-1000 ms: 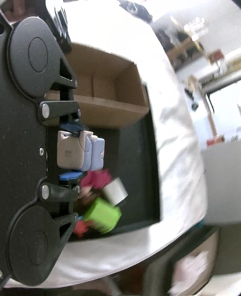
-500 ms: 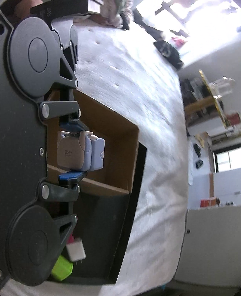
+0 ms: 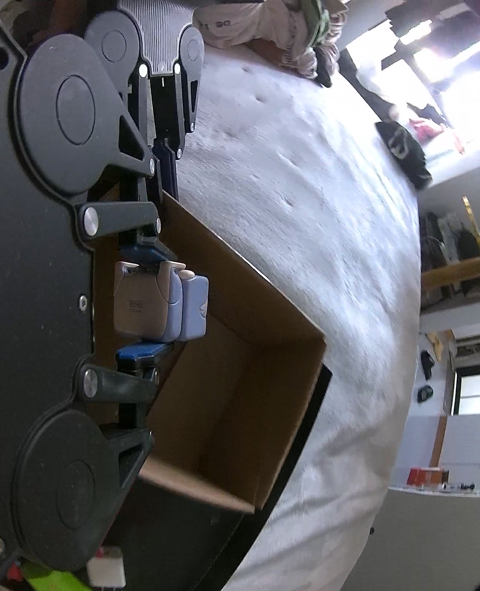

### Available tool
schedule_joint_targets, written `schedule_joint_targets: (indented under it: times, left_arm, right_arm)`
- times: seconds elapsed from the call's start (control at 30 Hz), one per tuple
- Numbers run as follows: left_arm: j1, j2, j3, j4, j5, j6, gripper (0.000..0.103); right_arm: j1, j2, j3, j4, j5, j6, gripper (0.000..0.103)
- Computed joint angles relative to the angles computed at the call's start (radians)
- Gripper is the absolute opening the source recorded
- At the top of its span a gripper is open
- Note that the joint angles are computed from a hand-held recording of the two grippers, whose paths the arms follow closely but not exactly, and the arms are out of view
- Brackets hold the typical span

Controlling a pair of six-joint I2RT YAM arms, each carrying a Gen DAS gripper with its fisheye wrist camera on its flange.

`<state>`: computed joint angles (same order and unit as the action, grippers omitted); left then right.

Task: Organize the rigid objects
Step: 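Carry the cube figure into the cardboard box and open the right gripper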

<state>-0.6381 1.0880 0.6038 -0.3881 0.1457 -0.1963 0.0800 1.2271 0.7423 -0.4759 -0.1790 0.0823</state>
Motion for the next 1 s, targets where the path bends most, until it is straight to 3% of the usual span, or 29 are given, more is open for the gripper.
schedule_joint_targets:
  times: [0.1,0.17,0.23,0.73,0.87,1.0]
  left_arm:
    - [0.008,0.005,0.002,0.003,0.007,0.002,0.011]
    - [0.006,0.012,0.006,0.001,0.001,-0.004,0.011]
    - [-0.002,0.011,0.005,0.009,-0.012,-0.016,0.011]
    - [-0.06,0.04,0.043,-0.022,-0.079,-0.025,0.011]
    - [-0.079,0.07,0.068,-0.048,-0.102,-0.015,0.011]
    - [-0.111,0.089,0.089,-0.075,-0.145,-0.018,0.014]
  right_arm:
    - [0.021,0.052,0.017,0.015,0.044,0.0,0.045]
    - [0.013,0.059,0.015,0.025,0.032,0.013,0.06]
    - [0.003,0.021,-0.01,0.042,0.017,0.018,0.064]
    - [-0.08,-0.245,-0.082,-0.096,0.024,-0.021,0.065]
    - [-0.122,-0.345,-0.105,-0.137,0.032,-0.021,0.072]
    - [-0.212,-0.431,-0.138,-0.171,-0.003,-0.027,0.073]
